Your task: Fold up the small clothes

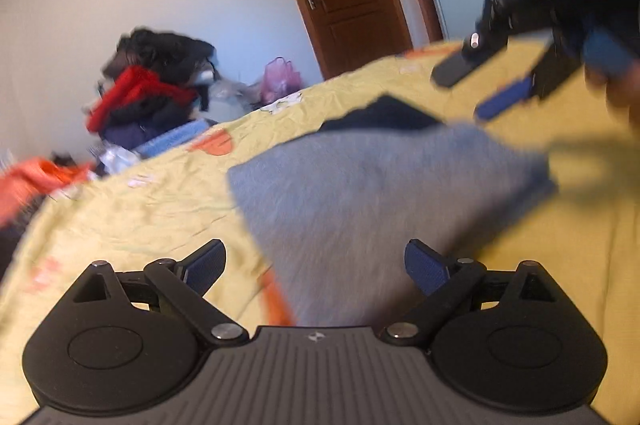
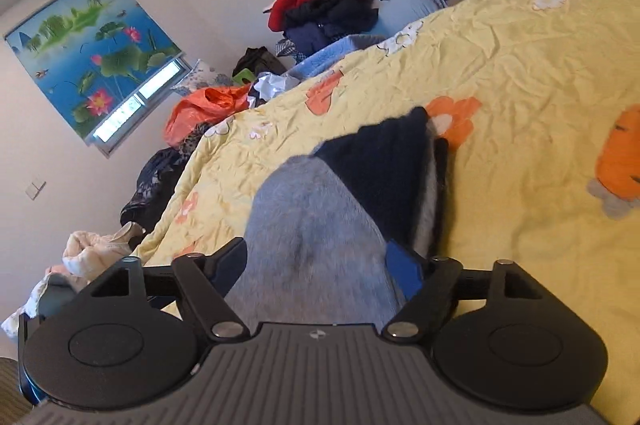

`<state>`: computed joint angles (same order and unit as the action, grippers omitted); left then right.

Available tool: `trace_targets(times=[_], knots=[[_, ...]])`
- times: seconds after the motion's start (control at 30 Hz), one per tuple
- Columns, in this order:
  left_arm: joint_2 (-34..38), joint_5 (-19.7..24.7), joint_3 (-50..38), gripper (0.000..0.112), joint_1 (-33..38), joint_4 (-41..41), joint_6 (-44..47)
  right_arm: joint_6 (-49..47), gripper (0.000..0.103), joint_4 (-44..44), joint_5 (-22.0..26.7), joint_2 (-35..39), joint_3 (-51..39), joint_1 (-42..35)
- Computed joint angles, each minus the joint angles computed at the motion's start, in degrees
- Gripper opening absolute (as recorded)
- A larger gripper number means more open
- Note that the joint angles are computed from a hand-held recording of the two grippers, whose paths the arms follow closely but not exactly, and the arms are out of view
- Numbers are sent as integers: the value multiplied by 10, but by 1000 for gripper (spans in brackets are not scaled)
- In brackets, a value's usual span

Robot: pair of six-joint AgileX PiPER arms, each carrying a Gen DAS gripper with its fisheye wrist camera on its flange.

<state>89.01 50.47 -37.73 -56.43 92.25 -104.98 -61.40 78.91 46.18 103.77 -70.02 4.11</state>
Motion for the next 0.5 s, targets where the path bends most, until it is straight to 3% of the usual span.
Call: trace_targets(times=[0.1,0.2,0.37,0.43,0.47,0.5], knots=[[20,47,2,97,-18,-28,45,0,77,-16,9,-10,22,-2],[-2,-7,5,95,-1,-18,58,-10,77,-28,-16,-11,34,21],[13,-15,-5,95,-11,1,66,-23,80,-17,-23,3,40,29],[23,-18,-9,75,-2,0,65,-34,82,-2,-14,9,42,25],[25,-32,-16,48,13,-16,76,-40,82,3,-11,11,44,25],[16,-55,-13,43,33,-23,70,-45,82,1,-12,11,44,27]])
